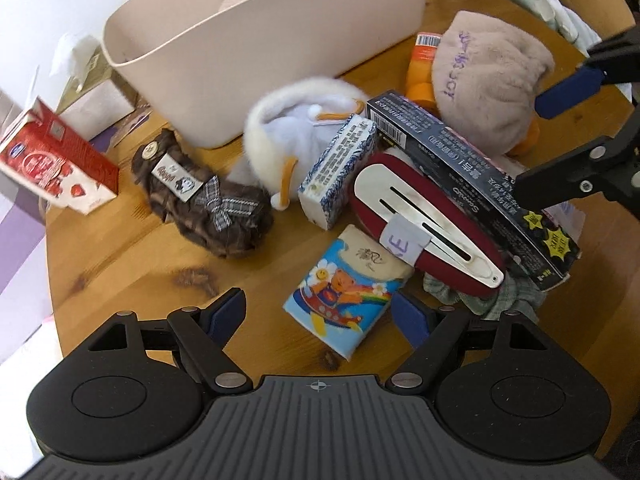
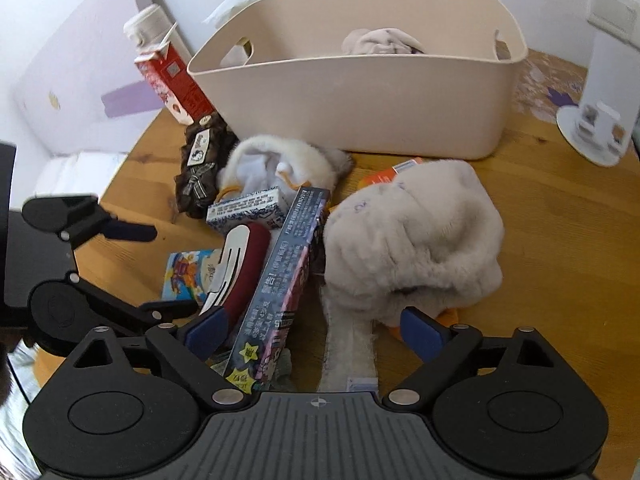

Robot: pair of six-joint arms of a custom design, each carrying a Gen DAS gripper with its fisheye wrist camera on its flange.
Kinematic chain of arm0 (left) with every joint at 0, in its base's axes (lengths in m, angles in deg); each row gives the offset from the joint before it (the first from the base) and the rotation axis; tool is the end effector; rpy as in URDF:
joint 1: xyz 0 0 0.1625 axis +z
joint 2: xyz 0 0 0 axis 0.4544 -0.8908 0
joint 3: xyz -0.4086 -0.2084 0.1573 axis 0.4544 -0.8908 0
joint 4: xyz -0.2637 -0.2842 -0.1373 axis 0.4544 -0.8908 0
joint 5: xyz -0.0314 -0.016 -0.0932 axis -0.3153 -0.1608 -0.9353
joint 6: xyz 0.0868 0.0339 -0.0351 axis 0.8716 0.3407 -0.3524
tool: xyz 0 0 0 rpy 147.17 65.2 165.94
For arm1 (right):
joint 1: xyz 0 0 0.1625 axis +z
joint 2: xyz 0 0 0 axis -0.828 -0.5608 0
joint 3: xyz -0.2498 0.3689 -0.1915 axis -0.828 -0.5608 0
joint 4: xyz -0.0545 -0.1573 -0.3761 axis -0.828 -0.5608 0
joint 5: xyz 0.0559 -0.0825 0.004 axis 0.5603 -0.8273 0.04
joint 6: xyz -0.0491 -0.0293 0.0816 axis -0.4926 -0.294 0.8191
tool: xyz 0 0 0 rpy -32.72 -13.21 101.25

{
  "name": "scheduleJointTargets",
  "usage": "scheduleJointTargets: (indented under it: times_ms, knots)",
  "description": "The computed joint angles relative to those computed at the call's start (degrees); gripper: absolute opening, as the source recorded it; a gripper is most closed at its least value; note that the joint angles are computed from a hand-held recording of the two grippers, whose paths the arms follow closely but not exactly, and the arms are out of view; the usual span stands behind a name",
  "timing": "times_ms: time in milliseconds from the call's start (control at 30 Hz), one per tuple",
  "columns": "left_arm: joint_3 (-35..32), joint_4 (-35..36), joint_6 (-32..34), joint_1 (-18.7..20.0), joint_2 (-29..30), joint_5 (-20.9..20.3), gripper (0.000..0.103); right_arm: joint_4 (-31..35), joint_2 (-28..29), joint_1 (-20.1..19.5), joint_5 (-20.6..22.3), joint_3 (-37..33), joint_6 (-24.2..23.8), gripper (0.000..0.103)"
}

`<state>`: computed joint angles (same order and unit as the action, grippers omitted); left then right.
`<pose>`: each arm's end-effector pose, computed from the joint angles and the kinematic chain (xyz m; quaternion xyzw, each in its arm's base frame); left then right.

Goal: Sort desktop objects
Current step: 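Move both tools back toward the remaining items on the table, then grasp the cartoon tissue pack with the left tool while the right tool grasps the candy box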

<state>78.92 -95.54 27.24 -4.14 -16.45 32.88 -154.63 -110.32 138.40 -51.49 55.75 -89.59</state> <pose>-0.3628 -0.3647 -0.0651 0.2593 0.8660 -0.1002 0.4157 0.0511 -0.4159 0.3075 0.1306 -0.9541 0.1782 0.2020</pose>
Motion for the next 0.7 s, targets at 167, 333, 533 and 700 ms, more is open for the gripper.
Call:
scheduleJointTargets:
  times_ms: [167, 333, 533, 700]
  knots:
    - [-0.2, -1.85, 3.22, 1.13, 0.27, -0.39, 0.081, 0.0, 1.54, 1.28, -2.46, -0.84, -0.09, 0.085]
    - [-0.2, -3.2, 4.88, 2.37, 0.34, -1.05, 0.081, 1.22, 2.26, 1.57, -2.83, -1.37, 0.2, 0.085]
    - [-0.14, -3.49, 5.38, 2.91, 0.89, -1.63, 0.082, 2.79, 3.57, 1.98, -3.8, -2.32, 1.36, 0.085]
    - [0.36, -4.93, 4.84, 3.19, 0.7, -1.78, 0.081, 3.56, 4.22, 1.89, -3.93, -2.79, 2.48, 0.083]
